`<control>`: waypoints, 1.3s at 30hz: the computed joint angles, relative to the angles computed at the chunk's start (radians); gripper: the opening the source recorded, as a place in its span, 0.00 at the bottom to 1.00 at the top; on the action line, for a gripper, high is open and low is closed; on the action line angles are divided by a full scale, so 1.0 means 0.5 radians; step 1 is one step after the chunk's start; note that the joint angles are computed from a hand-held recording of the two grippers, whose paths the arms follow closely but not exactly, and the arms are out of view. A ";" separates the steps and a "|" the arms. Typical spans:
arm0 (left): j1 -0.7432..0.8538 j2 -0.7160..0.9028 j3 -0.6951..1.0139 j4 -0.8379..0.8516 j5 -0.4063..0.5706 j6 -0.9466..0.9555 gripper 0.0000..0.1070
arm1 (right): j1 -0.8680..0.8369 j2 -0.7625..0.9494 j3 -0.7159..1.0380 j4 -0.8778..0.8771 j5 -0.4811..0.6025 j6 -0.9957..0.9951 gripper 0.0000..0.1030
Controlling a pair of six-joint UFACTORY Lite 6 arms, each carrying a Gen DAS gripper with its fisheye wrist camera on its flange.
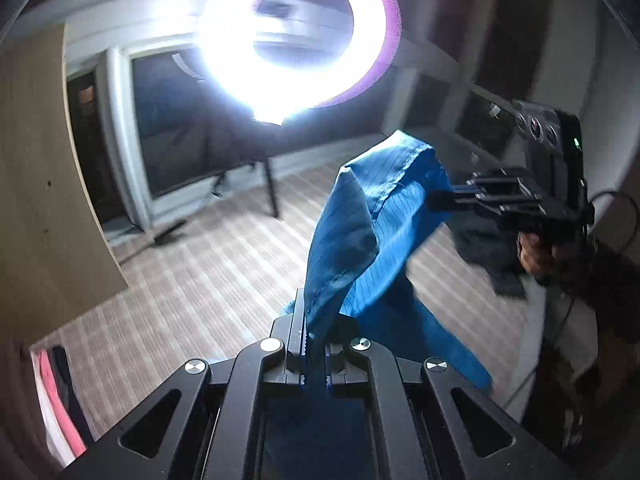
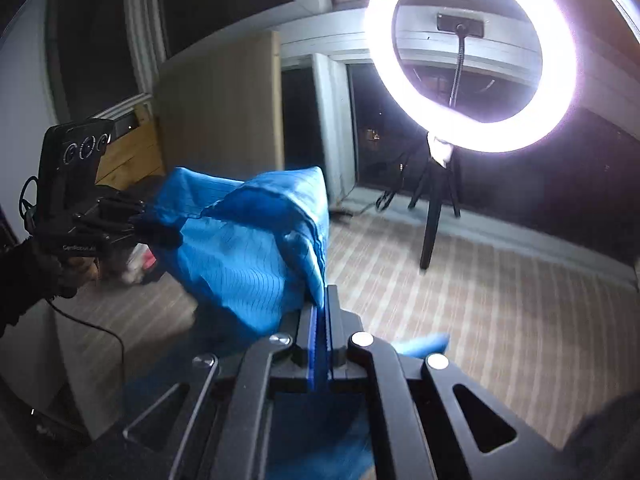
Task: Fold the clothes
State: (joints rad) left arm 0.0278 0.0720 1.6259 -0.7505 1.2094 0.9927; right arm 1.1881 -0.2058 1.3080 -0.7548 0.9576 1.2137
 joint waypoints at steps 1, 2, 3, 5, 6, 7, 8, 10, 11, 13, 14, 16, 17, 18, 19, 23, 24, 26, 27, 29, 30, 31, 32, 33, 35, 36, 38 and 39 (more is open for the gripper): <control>0.020 -0.149 -0.209 0.001 0.025 0.029 0.04 | 0.197 -0.011 -0.033 -0.084 0.134 0.185 0.03; 0.043 -0.300 -0.419 -0.001 0.045 0.059 0.04 | 0.385 -0.020 -0.092 -0.138 0.234 0.390 0.03; 0.068 -0.451 -0.624 -0.004 0.064 0.090 0.04 | 0.572 -0.012 -0.138 -0.179 0.333 0.594 0.03; 0.101 -0.690 -1.003 0.035 0.103 0.119 0.04 | 0.881 0.032 -0.263 -0.196 0.435 1.012 0.03; 0.123 -0.804 -1.192 0.052 0.129 0.137 0.04 | 1.002 0.061 -0.337 -0.185 0.435 1.222 0.03; 0.148 -0.935 -1.344 0.080 0.150 0.134 0.04 | 1.080 0.073 -0.420 -0.187 0.390 1.415 0.03; 0.175 -1.067 -1.491 0.110 0.178 0.130 0.04 | 1.149 0.105 -0.488 -0.175 0.343 1.587 0.03; 0.238 -1.266 -1.753 0.158 0.199 0.150 0.04 | 1.274 0.192 -0.601 -0.157 0.223 1.922 0.03; 0.270 -1.332 -1.870 0.177 0.188 0.175 0.04 | 1.303 0.243 -0.644 -0.145 0.130 2.034 0.03; 0.312 -1.443 -2.035 0.234 0.165 0.221 0.05 | 1.356 0.396 -0.638 -0.110 0.018 2.129 0.03; 0.335 -1.500 -2.115 0.264 0.156 0.242 0.05 | 1.354 0.466 -0.609 -0.082 -0.035 2.101 0.03; 0.395 -1.686 -2.166 0.338 0.259 0.255 0.10 | 1.343 0.605 -0.535 -0.006 -0.128 2.005 0.03; 0.427 -1.717 -2.159 0.357 0.305 0.273 0.11 | 1.331 0.658 -0.470 0.077 -0.121 1.855 0.03; 0.463 -1.746 -2.151 0.376 0.351 0.294 0.11 | 1.316 0.712 -0.399 0.166 -0.107 1.693 0.03; 0.516 -1.745 -2.138 0.386 0.400 0.343 0.12 | 1.302 0.767 -0.326 0.252 -0.086 1.533 0.04; 0.906 -1.769 -1.834 0.491 0.910 0.655 0.13 | 1.382 0.682 -0.158 0.506 0.164 1.191 0.09; 1.006 -1.714 -1.728 0.493 1.018 0.735 0.13 | 1.438 0.623 -0.130 0.506 0.259 1.205 0.10; 1.160 -1.612 -1.537 0.487 1.184 0.871 0.13 | 1.553 0.533 -0.021 0.479 0.510 1.245 0.23; 1.219 -1.567 -1.455 0.479 1.247 0.929 0.15 | 1.584 0.519 0.034 0.439 0.641 1.282 0.29; 1.197 -1.550 -1.377 0.416 1.309 0.930 0.20 | 1.587 0.484 0.087 0.345 0.838 1.336 0.42; 1.140 -1.554 -1.345 0.374 1.298 0.901 0.21 | 1.558 0.461 0.082 0.298 0.902 1.350 0.42; 1.041 -1.570 -1.369 0.351 1.207 0.845 0.21 | 1.475 0.428 0.026 0.289 0.911 1.324 0.42; 0.942 -1.582 -1.393 0.334 1.112 0.791 0.21 | 1.350 0.398 -0.059 0.330 0.894 1.279 0.42; 0.859 -1.587 -1.446 0.327 0.990 0.740 0.21 | 1.264 0.368 -0.160 0.390 0.859 1.291 0.42; 0.664 -1.593 -1.609 0.361 0.699 0.641 0.21 | 1.125 0.271 -0.375 0.497 0.722 1.341 0.42; 0.560 -1.586 -1.711 0.397 0.536 0.594 0.21 | 1.049 0.117 -0.580 0.551 0.546 1.434 0.42; 0.377 -1.539 -1.897 0.458 0.217 0.513 0.21 | 1.010 -0.095 -0.850 0.489 0.329 1.645 0.42; 0.308 -1.490 -1.996 0.480 0.099 0.481 0.21 | 0.954 -0.214 -1.005 0.431 0.199 1.755 0.42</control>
State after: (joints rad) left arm 0.1817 -0.6729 0.6276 -0.5107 1.2590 1.2333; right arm 1.6653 -0.3129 0.8057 -0.5394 1.0572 2.0913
